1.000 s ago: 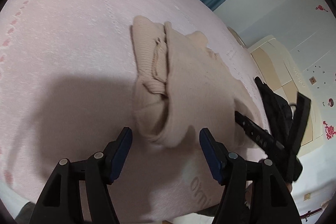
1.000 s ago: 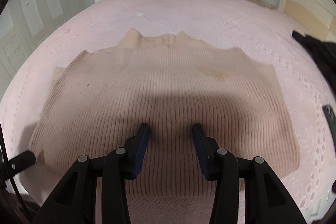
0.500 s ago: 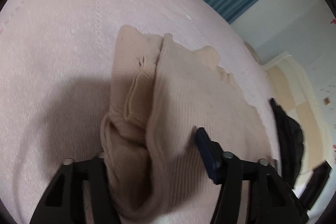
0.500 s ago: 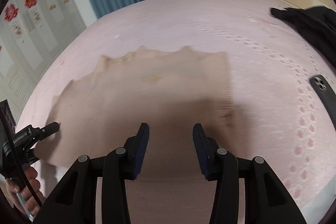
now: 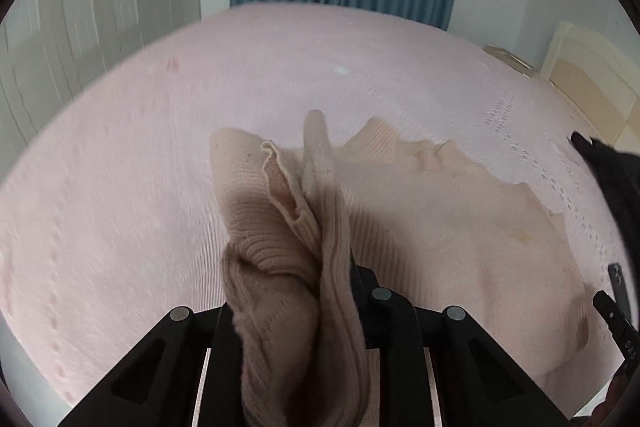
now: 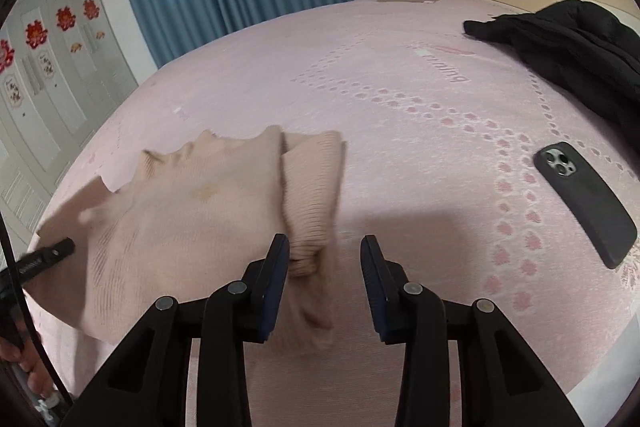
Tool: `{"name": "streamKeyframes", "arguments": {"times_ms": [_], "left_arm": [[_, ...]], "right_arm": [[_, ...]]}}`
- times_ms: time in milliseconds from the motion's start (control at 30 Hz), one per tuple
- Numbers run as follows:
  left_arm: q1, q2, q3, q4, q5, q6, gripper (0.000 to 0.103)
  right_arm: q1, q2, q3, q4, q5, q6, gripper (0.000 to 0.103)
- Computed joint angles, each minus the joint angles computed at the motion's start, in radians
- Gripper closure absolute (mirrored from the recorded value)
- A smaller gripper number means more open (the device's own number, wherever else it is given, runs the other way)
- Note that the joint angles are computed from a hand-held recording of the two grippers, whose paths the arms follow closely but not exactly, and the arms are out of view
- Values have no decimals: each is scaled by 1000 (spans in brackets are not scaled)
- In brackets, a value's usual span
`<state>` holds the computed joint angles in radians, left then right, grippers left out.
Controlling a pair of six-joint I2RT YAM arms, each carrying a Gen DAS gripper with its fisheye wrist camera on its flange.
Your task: Fold small clothes
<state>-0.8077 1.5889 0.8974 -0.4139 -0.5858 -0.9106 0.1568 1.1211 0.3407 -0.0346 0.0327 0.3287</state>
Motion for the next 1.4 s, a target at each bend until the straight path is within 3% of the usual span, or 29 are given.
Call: {"name": "streamKeyframes", "arguments": {"times_ms": [167, 300, 400, 633, 767, 933, 1100, 1233, 1300, 1400], "left_arm": [[-71, 35, 161, -155, -90, 5, 85], [-151, 98, 318, -294, -164, -6, 85], [-197, 184, 451, -372, -194, -23, 86], [-268, 410, 827, -511, -156, 4, 86], [-247, 433, 929, -533, -97, 7, 86], [-235, 420, 921, -456, -25, -21, 86], [-289, 510, 896, -442, 24, -13, 82], [-299, 491, 710, -287, 174, 51, 71], [-304, 430, 590, -191, 195, 66, 70], [-299, 274, 376, -11, 209, 91, 53]], "right_arm": [[-171, -55, -31, -14, -113, -60, 66], [-264, -71, -42, -15, -119, -110, 66], [-371, -71, -45, -12, -184, -145, 66], [-607, 46, -12, 13, -385, -176, 66], [-654, 79, -7, 18, -415, -188, 66], [-678, 105, 0, 21, -446, -201, 66], [-663, 123, 10, 19, -461, -201, 66], [-653, 113, 10, 4, -505, -220, 66], [-646, 116, 11, -3, -545, -231, 66], [-629, 130, 17, -11, -622, -238, 65]]}}
